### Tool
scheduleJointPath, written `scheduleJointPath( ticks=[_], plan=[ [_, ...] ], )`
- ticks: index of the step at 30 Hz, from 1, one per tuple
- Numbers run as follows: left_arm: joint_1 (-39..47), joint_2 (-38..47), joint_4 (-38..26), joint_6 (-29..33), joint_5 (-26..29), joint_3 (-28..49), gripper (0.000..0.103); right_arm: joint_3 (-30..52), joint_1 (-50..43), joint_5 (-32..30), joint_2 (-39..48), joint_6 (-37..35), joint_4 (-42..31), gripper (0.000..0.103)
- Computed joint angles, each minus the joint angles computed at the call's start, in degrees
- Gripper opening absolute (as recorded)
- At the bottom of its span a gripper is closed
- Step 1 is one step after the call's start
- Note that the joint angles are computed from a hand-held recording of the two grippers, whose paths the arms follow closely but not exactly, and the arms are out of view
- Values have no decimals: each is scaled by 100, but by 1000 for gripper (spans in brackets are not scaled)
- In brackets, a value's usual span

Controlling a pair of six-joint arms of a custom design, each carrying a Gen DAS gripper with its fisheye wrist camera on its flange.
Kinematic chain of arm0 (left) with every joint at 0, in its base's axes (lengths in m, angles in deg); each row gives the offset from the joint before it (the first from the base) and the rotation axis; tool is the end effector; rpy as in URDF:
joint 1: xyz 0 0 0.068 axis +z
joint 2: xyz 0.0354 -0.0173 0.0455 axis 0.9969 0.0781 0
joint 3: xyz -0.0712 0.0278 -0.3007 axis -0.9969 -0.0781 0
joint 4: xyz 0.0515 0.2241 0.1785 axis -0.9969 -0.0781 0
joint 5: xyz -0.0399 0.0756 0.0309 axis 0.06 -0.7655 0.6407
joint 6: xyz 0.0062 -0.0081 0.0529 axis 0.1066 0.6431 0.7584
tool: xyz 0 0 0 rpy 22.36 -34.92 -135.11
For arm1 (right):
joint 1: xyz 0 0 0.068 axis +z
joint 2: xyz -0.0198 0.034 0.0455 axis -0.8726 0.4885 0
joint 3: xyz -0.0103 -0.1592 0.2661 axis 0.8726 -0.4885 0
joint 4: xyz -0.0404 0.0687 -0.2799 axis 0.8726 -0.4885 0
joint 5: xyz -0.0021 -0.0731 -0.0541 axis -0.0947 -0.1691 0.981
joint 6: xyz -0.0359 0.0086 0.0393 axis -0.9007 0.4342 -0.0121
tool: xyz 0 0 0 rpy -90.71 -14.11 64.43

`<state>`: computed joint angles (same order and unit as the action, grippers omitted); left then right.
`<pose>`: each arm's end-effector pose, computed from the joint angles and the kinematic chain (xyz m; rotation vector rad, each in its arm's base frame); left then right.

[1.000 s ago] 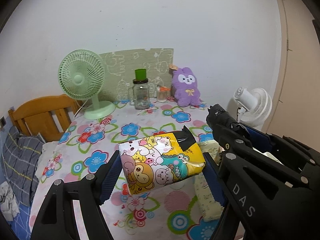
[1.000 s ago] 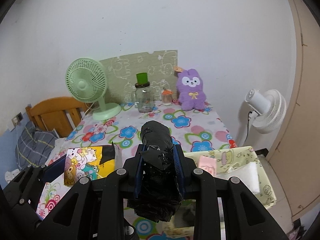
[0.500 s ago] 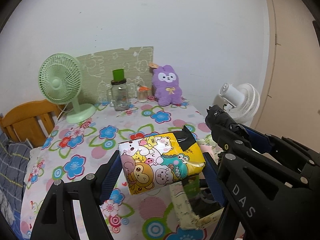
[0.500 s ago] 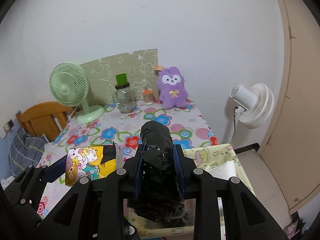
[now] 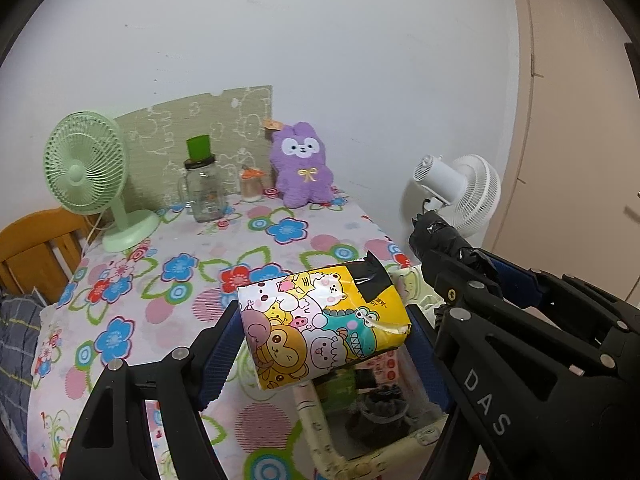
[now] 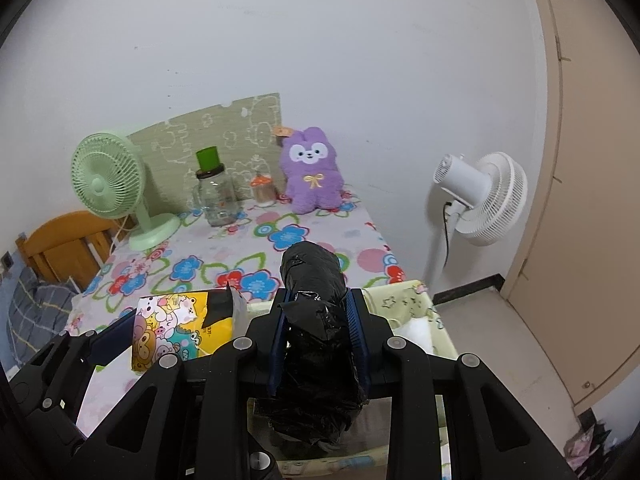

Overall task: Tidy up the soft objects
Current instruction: 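Carry the yellow pack with the left tool while the right tool carries the black cloth over the yellow box, then open the left tool to drop the pack while the right tool releases the black cloth into the box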

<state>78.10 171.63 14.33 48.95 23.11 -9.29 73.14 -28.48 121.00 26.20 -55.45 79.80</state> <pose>0.3089 -0.0489 0.1689 0.4626 2.1517 -0.2495 0.2788 0.1523 0.1848 0.2826 2.1376 -0.0621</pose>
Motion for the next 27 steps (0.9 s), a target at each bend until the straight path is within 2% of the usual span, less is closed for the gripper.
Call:
scheduleJointPath(
  ticks=[12, 27],
  plan=[
    [-470, 458, 53, -162, -61, 201, 80, -386, -484, -261, -141, -24, 204, 31],
    [-848, 988, 13, -243, -289, 485, 82, -548, -1018, -650, 111, -41, 456, 31]
  ],
)
